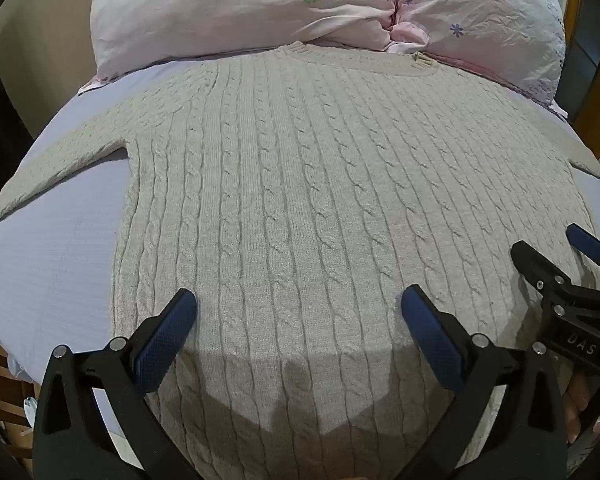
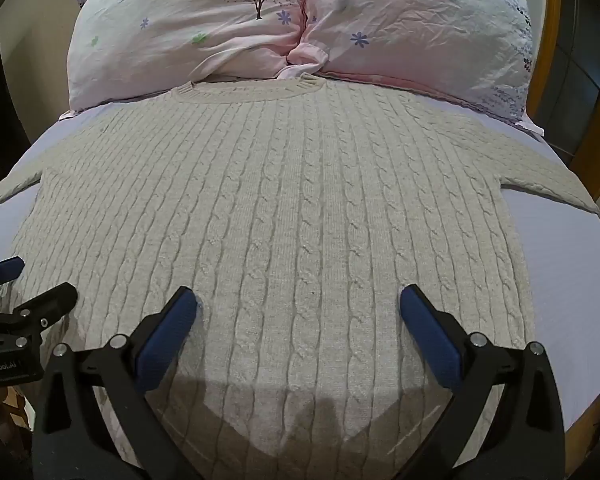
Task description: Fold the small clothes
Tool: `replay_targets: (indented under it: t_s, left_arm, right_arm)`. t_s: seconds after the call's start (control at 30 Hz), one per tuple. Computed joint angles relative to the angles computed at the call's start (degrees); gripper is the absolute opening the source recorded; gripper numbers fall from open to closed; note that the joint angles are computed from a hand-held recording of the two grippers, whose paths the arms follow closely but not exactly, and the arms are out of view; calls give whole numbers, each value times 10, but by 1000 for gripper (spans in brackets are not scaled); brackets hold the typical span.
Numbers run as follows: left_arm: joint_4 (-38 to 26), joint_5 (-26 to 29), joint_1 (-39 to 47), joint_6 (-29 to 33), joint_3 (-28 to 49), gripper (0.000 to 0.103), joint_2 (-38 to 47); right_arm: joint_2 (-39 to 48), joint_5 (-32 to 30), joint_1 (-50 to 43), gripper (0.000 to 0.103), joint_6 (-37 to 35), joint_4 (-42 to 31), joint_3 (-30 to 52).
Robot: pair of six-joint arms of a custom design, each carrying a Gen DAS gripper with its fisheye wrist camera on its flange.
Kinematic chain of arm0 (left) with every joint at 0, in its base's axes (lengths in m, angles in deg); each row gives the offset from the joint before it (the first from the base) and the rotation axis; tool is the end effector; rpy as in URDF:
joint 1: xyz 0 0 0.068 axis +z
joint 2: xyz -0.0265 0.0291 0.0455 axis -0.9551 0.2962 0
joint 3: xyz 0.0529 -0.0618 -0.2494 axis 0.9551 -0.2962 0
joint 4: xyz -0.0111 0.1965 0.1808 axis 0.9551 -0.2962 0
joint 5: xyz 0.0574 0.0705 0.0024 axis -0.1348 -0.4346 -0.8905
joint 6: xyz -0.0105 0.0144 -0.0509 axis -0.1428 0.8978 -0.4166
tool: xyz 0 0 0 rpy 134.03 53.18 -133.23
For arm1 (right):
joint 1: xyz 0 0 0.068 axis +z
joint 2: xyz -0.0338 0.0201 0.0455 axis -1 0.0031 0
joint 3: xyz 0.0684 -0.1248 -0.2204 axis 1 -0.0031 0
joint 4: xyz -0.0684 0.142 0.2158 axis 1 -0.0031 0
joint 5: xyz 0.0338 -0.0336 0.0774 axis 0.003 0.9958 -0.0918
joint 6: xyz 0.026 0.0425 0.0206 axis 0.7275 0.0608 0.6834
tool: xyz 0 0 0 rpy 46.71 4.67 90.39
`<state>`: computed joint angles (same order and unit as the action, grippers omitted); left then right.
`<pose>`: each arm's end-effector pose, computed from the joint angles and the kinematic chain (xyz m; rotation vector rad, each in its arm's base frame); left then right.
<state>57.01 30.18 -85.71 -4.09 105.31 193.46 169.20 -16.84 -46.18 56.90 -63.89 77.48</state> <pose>0.3543 -0.0856 0.0745 0.6112 2.5103 -0.1480 0.2632 0.2266 0.1060 0.4231 2.4990 -0.0973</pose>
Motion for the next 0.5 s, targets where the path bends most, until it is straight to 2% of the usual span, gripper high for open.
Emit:
replay_targets:
  t_s: [0.5]
  left_arm:
    - [2, -1, 0, 0, -1, 102, 0]
  right_arm:
    - [-1, 0, 0, 101, -1, 0, -1]
